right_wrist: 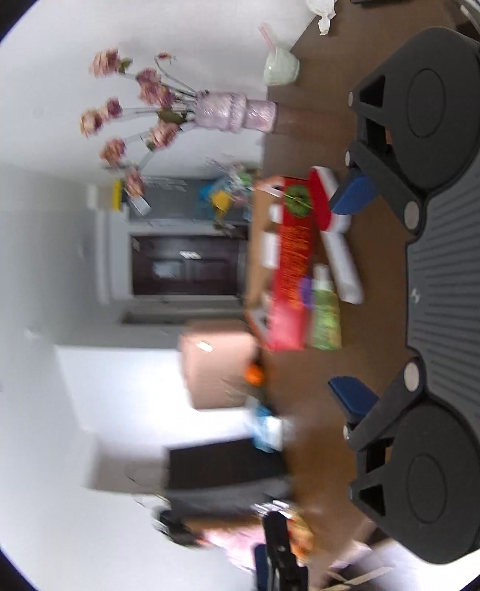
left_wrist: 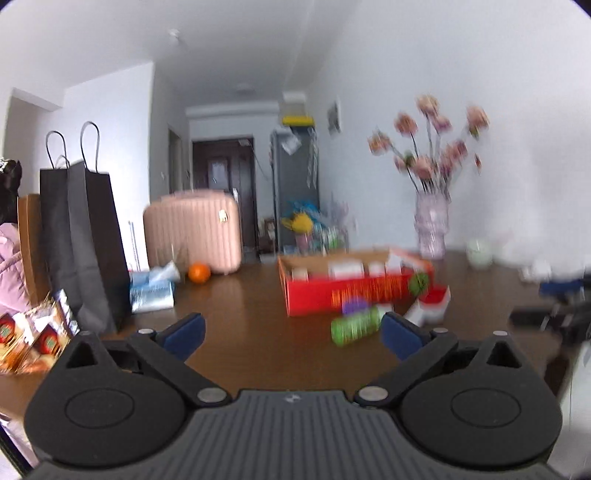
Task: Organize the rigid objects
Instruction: 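Withdraw both grippers from the box back over the table, then grasp the purple cap with the left gripper while the right gripper grasps the green spray bottle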
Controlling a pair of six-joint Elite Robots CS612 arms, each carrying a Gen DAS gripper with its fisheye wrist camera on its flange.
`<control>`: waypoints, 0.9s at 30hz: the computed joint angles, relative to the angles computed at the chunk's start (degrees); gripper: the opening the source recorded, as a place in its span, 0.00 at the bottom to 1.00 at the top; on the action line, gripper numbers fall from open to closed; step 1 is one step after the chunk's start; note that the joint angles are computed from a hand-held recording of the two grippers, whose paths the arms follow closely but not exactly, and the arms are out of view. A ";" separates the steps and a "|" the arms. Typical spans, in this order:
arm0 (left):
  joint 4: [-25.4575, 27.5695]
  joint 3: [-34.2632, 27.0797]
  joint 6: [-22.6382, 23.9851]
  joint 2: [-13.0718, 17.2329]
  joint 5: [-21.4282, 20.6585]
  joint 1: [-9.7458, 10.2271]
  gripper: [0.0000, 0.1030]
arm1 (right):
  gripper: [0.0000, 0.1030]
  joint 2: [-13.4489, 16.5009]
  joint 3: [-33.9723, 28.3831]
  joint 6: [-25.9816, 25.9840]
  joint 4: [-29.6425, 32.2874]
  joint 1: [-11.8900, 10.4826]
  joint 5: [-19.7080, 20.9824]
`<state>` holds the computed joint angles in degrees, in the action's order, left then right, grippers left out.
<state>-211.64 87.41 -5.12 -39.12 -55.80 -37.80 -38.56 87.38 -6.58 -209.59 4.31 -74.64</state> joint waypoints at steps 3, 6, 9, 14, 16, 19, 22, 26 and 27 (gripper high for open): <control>-0.10 1.49 1.84 -0.68 -0.98 -0.24 1.00 | 0.93 -2.20 4.50 -0.71 -1.47 -0.33 -0.56; -1.58 0.63 1.75 -0.20 -0.45 -0.51 1.00 | 0.93 -2.99 5.54 0.89 -1.15 -0.65 -0.10; -0.04 0.23 -0.74 -0.11 -1.70 -0.41 1.00 | 0.93 -2.42 4.64 1.66 -1.60 -0.14 -2.73; 4.20 -1.21 -1.60 0.62 -3.66 -0.02 1.00 | 0.93 -1.20 3.55 3.54 0.35 -0.27 -2.28; 6.63 -1.95 -2.74 0.97 -4.51 0.25 1.00 | 0.93 -0.67 3.02 4.31 1.19 -0.35 -2.38; 12.02 -3.96 -5.36 1.70 -6.74 1.07 1.00 | 0.93 0.40 1.40 5.39 2.69 -0.39 -3.28; 16.30 -6.36 -9.23 2.36 -11.11 2.43 1.00 | 0.93 1.49 -0.44 6.65 4.12 -0.45 -4.20; 18.92 -10.92 -14.15 4.07 -16.16 4.34 1.00 | 0.93 2.89 -3.71 8.13 7.99 -0.75 -3.78; 19.80 -12.35 -13.84 4.70 -15.69 4.54 1.00 | 0.93 3.23 -4.61 8.22 8.95 -0.90 -2.94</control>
<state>-191.85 75.06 -18.96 -34.41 -71.49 -33.26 -35.32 82.76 1.64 -200.63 3.41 -77.57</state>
